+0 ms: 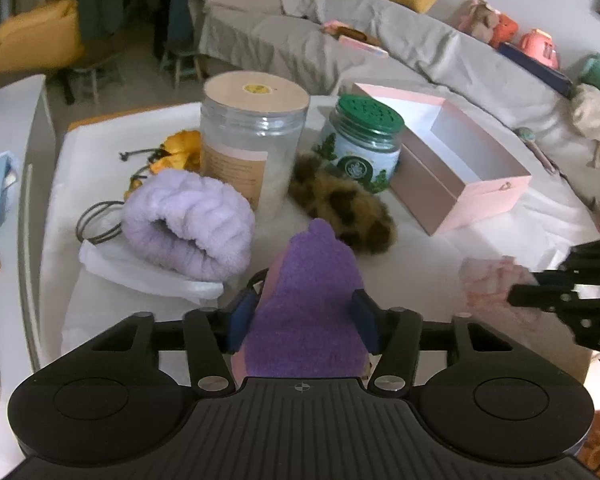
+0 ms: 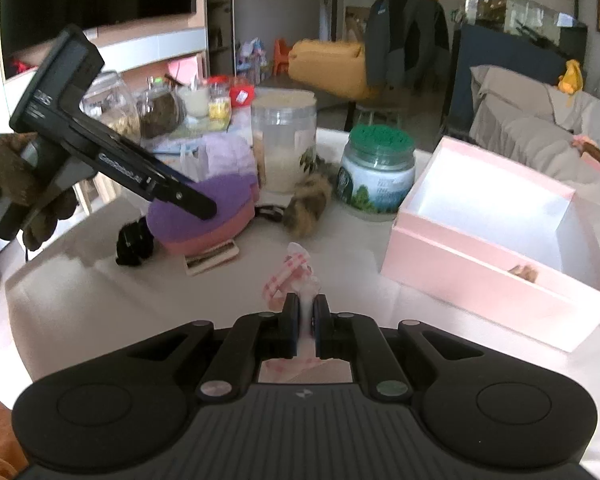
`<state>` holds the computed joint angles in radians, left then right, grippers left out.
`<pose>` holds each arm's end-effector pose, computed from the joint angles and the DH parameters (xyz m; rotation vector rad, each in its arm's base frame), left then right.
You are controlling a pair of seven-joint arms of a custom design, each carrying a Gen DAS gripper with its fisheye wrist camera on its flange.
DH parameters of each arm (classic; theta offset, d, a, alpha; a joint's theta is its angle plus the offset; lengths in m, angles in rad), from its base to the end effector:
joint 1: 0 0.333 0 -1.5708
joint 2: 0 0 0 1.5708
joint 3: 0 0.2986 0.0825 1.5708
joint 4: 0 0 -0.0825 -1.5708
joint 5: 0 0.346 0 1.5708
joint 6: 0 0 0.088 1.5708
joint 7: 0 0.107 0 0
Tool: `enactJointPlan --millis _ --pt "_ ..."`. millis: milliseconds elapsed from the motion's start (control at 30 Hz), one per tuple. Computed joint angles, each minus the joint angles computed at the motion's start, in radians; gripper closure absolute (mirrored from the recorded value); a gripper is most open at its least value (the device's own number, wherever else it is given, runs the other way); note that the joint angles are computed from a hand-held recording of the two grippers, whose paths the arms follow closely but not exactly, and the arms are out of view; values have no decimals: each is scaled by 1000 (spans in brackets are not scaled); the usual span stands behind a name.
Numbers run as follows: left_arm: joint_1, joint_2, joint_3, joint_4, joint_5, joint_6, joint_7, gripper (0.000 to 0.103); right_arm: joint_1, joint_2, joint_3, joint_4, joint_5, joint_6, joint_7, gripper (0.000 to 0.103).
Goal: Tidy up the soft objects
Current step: 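Carry the sponge into the pink box with the left tool while the right tool drops the cloth there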
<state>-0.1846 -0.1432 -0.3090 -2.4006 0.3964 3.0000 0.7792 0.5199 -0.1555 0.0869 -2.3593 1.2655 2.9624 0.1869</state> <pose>0.4196 -0.2618 0.4565 -1.7900 1.9539 -0.9362 0.4243 0.2174 0.4480 -2.1210 0.8408 -0.4030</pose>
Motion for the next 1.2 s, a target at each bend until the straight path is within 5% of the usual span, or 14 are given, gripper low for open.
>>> enactJointPlan --millis 100,200,467,600,767,900,967,1033,1067,1100,1200 --pt "93 -41 -99 10 245 -28 -196 74 6 -38 -11 -21 79 13 -69 96" --pt "103 -81 -142 15 374 -56 -288 75 6 -78 -20 -44 143 25 -130 96" --pt "39 -100 -150 40 459 -81 -368 76 -4 -152 -24 -95 217 48 -201 96" --pt "-19 -79 -140 84 416 -64 -291 76 -20 -189 -19 -125 207 57 -202 96" --pt "-30 103 -154 286 569 0 -382 76 -65 -246 -59 -158 0 22 12 96" --pt "-82 305 -96 554 692 1 -429 75 -57 -227 -140 -75 -42 26 62 96" --pt "-85 429 -67 695 663 65 -450 74 -60 -159 -173 24 -61 15 102 96" --pt "-15 563 -154 803 451 74 -286 72 -91 -51 -199 165 -93 -73 173 90" --pt "-2 611 -176 847 390 42 -243 72 -118 9 -199 236 -133 -128 227 72" --pt "-19 654 -164 899 361 -2 -239 72 -147 70 -189 303 -199 -154 316 50" --pt "-134 651 9 907 397 -5 -389 72 -199 204 -160 439 -267 -140 447 43"
